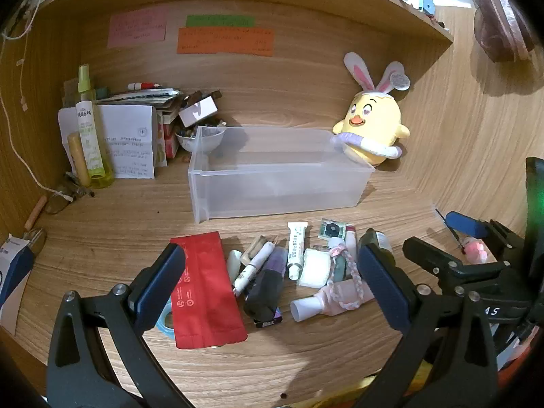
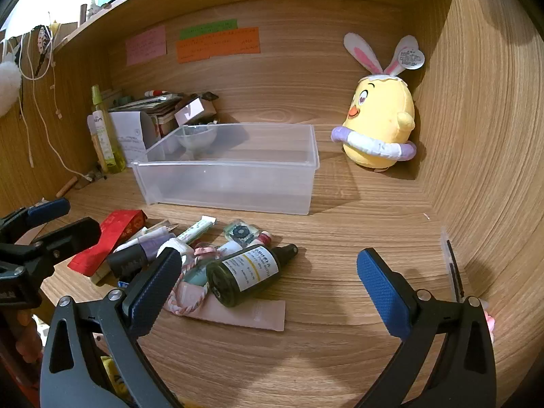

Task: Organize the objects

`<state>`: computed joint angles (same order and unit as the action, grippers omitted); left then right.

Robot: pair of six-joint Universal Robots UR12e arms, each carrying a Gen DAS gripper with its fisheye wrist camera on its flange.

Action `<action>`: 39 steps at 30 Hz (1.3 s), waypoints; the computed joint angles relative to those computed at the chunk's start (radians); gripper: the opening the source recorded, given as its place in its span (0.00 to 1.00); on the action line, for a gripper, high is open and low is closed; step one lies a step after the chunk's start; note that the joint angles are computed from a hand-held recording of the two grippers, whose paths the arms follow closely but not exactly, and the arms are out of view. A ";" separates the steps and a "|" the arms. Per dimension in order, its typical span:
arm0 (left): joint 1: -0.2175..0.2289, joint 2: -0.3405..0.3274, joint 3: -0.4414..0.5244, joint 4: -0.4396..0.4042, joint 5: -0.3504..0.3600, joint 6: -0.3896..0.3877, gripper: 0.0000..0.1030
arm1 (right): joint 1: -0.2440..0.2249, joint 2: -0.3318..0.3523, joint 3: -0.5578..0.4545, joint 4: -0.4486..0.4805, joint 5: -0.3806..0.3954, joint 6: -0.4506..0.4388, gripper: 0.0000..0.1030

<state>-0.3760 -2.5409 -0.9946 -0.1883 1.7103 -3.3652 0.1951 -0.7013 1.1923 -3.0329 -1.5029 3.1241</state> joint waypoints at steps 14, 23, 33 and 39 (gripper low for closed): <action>0.000 0.004 -0.007 0.007 -0.002 -0.002 1.00 | 0.002 0.000 0.001 0.006 0.000 0.002 1.00; 0.000 0.004 -0.007 0.006 -0.002 -0.002 1.00 | 0.002 0.000 0.001 0.007 0.002 0.001 1.00; 0.001 0.008 -0.016 0.008 -0.009 -0.009 1.00 | 0.003 -0.001 0.003 0.011 0.005 0.002 1.00; 0.005 0.010 -0.019 -0.010 -0.009 -0.025 1.00 | 0.002 0.001 -0.001 0.034 0.016 -0.006 1.00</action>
